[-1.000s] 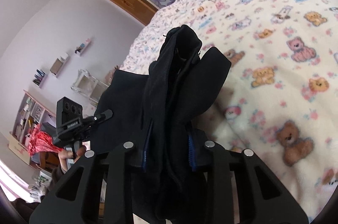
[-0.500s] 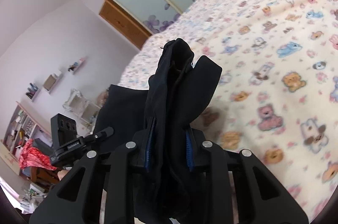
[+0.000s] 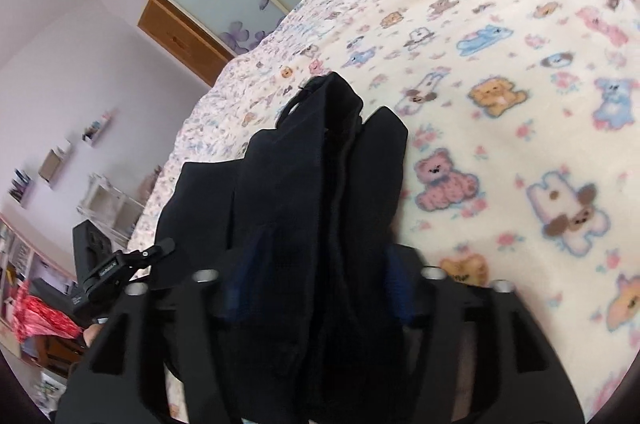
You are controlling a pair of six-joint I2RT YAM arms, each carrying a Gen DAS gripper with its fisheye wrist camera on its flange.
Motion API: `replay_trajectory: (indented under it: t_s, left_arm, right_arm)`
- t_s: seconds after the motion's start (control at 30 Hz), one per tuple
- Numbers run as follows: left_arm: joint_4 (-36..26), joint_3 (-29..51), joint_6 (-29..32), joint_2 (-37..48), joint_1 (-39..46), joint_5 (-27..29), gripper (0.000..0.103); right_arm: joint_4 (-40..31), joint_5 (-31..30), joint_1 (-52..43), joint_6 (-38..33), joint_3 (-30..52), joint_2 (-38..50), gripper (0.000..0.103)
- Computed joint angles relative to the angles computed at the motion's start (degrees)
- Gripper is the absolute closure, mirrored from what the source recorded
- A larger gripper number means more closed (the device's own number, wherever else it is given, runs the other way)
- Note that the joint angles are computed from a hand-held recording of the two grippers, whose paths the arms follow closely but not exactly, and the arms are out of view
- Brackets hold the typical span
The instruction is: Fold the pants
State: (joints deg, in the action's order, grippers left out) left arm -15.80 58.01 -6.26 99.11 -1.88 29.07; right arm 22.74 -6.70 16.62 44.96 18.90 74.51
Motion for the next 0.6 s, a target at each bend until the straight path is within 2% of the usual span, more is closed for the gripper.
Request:
replay_trajectory:
  t_s: [0.2,0.37,0.6]
  left_arm:
    - [2.7,-5.5,2.8,-7.8,-1.0,-9.5,0.012]
    - [4.2,-10.8,4.2,-16.3,-1.9,-18.4,0.012]
    - [4.6,-16.3,5.2,-28.2,-1.6,-21.6,0.010]
  right_arm:
    - [-9.8,10.3,4.1,-0.7,0.1,-7.5,0.039]
    - [-17.7,20.3,10.4,-1.1,0.2,-17.1,0.039]
    - [-22.4,30.2,23.6,-2.2,3.1,-19.9,0.039]
